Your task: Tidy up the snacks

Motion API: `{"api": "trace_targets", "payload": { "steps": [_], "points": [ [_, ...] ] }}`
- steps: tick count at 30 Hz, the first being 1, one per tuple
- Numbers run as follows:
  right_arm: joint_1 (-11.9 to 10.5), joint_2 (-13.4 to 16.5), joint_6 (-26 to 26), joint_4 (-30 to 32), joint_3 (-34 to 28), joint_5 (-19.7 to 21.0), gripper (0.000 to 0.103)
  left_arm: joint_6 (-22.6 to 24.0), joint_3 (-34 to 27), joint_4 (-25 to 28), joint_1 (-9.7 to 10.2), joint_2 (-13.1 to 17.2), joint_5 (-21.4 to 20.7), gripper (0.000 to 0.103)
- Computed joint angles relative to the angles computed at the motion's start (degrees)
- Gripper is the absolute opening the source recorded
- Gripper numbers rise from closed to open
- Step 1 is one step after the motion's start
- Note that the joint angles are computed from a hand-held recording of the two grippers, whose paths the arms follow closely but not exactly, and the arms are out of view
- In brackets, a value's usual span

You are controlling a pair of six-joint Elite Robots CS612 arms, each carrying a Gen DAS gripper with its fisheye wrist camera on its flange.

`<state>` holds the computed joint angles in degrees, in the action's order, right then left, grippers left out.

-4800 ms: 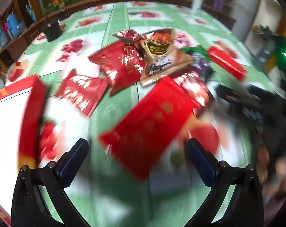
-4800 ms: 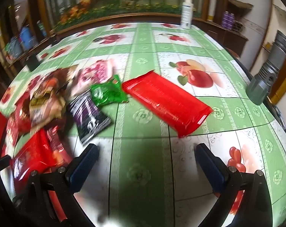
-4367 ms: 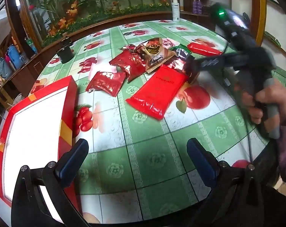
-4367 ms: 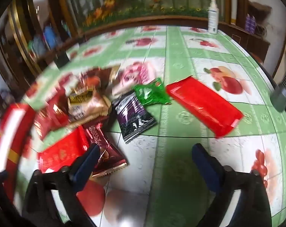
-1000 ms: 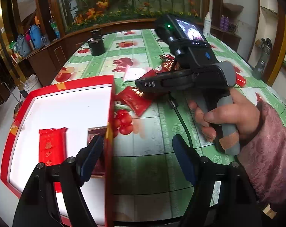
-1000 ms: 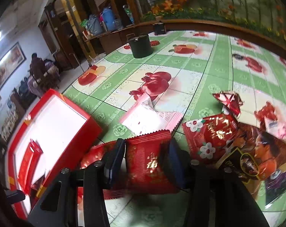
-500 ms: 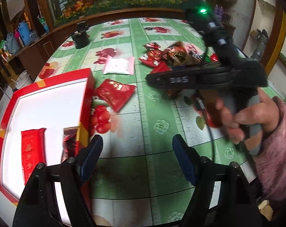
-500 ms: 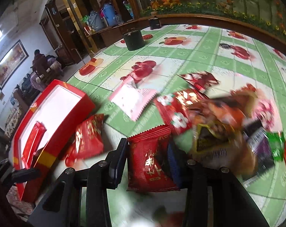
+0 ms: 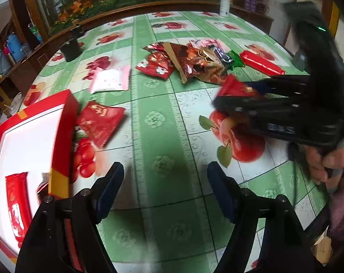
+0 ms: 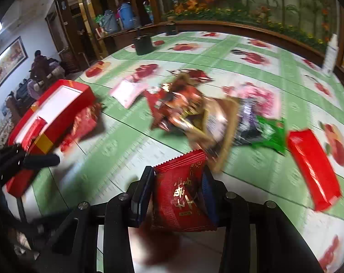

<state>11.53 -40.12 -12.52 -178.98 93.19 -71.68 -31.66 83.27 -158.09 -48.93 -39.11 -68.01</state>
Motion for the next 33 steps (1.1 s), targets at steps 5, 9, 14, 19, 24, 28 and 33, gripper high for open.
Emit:
{"api": "trace_targets", "payload": {
  "steps": [5, 9, 14, 19, 24, 28, 33],
  "points": [
    [-1.2, -0.8, 1.4, -3.5, 2.6, -2.1, 0.046, 1.0, 0.2, -2.4, 1.22, -0.1, -3.5, 0.076],
    [-1.2, -1.1, 3.3, -2.1, 2.4, -6.1, 0.088, 1.2, 2.2, -6.3, 2.52, -1.4, -6.8, 0.076],
    [-0.7, -1.2, 2.8, -0.2, 2.0, -8.8, 0.092, -2.1, 4.8, -9.5, 3.84, -3.2, -6.9, 0.076],
    [-1.8, -1.8, 4.5, 1.8, 2.1, -5.3, 0.091, -2.6, 1.6, -5.8, 4.38, -1.7, -7.2, 0.076],
    [-2.9, -1.9, 9.7, 0.9, 2.1, -3.4, 0.091, -2.5, -3.0, -1.4, 5.41, 0.9, -9.8, 0.076],
    [-3.6, -1.8, 13.4, 0.5, 2.0, -2.7, 0.091, -1.9, -5.0, -1.0, 6.11, 2.2, -9.2, 0.076],
    [-4.3, -1.7, 16.6, -0.1, 1.9, -1.8, 0.091, 0.1, -7.5, -0.5, 6.74, 3.6, -11.7, 0.076]
  ]
}}
